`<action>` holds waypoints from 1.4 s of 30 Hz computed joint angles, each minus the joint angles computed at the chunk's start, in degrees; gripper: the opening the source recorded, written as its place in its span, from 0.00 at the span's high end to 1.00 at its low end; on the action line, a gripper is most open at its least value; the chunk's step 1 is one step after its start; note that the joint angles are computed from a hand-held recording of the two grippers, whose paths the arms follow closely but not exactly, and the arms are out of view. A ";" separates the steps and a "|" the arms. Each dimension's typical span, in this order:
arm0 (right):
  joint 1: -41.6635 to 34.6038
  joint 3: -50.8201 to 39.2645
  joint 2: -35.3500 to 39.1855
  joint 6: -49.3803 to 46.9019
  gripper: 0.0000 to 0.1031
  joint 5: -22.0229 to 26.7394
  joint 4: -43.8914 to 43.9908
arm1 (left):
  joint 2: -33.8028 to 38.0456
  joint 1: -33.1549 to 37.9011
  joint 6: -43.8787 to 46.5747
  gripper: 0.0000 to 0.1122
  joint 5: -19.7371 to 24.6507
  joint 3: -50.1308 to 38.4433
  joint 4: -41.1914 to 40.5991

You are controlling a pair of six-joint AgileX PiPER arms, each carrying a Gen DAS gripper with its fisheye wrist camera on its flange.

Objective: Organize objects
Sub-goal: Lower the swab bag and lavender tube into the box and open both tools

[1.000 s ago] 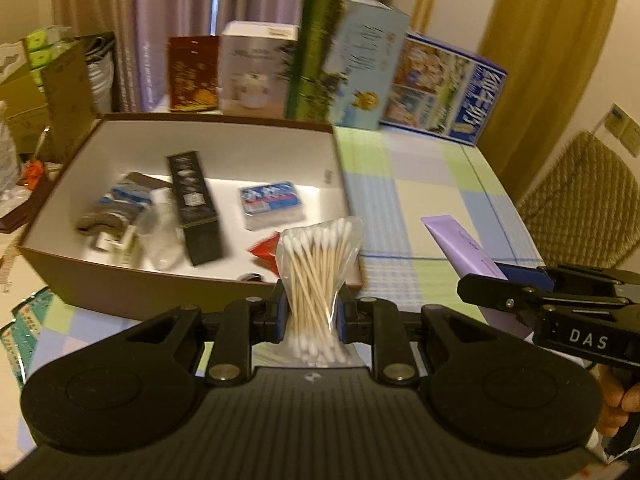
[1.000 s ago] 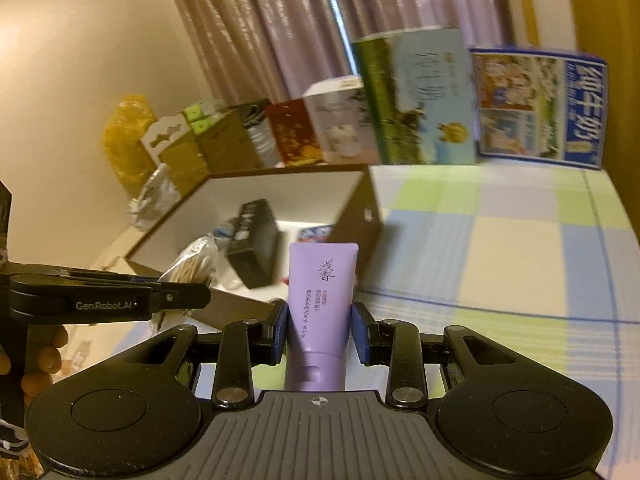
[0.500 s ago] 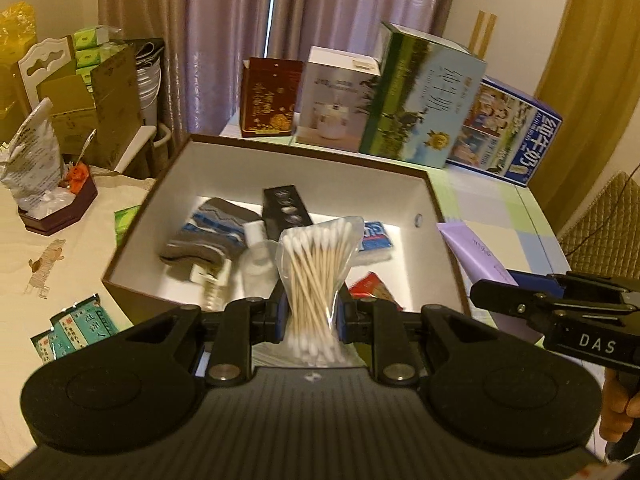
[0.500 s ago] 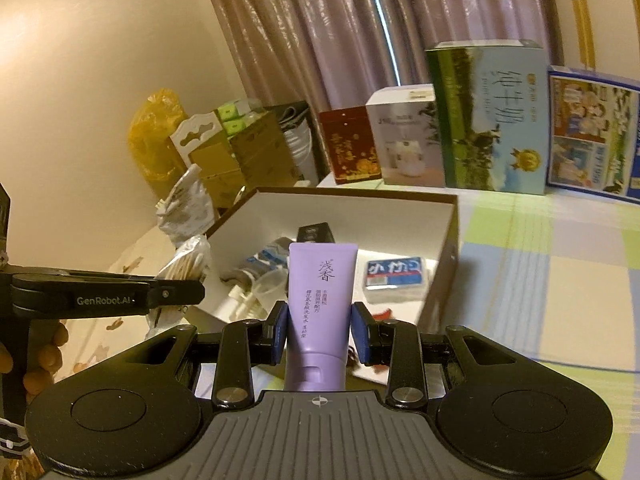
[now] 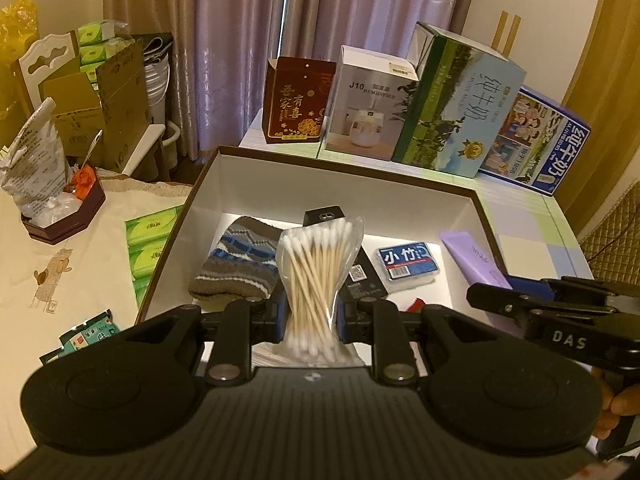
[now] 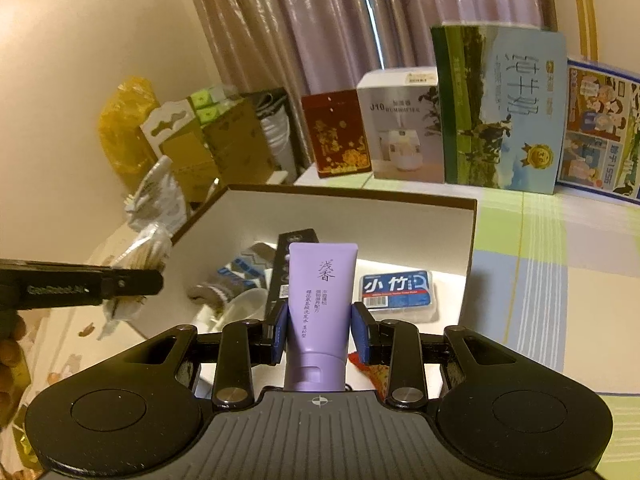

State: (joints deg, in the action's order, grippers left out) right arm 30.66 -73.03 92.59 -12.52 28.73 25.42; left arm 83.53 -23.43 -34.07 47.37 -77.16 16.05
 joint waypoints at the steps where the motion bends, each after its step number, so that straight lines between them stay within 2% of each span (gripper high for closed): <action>1: 0.03 -0.86 1.04 0.76 0.70 0.26 -0.57 | 0.44 0.53 0.69 0.83 -0.09 -0.33 -0.54; 15: -0.14 -10.91 12.80 8.66 0.70 4.56 -5.27 | 7.20 6.72 11.23 0.83 -1.16 -4.51 -8.63; 22: -0.85 -15.13 16.86 11.20 0.70 7.19 -3.73 | 9.39 8.67 14.57 0.83 -1.24 -5.84 -11.44; 27: -1.29 -15.74 17.34 11.21 0.70 6.69 -1.82 | 10.59 9.78 16.25 0.83 -1.12 -6.06 -13.78; 33: -1.05 -15.78 16.65 12.52 0.70 6.60 -4.06 | 11.35 10.16 17.55 0.83 -1.00 -5.62 -16.41; 42: -1.09 -12.03 13.93 13.06 0.69 6.12 -5.25 | 10.67 9.09 22.93 0.80 -0.61 -3.82 -21.12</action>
State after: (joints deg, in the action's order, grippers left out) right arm 29.56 -85.06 106.53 0.54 34.86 20.17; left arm 94.20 -14.34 -11.14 46.76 -80.98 -5.07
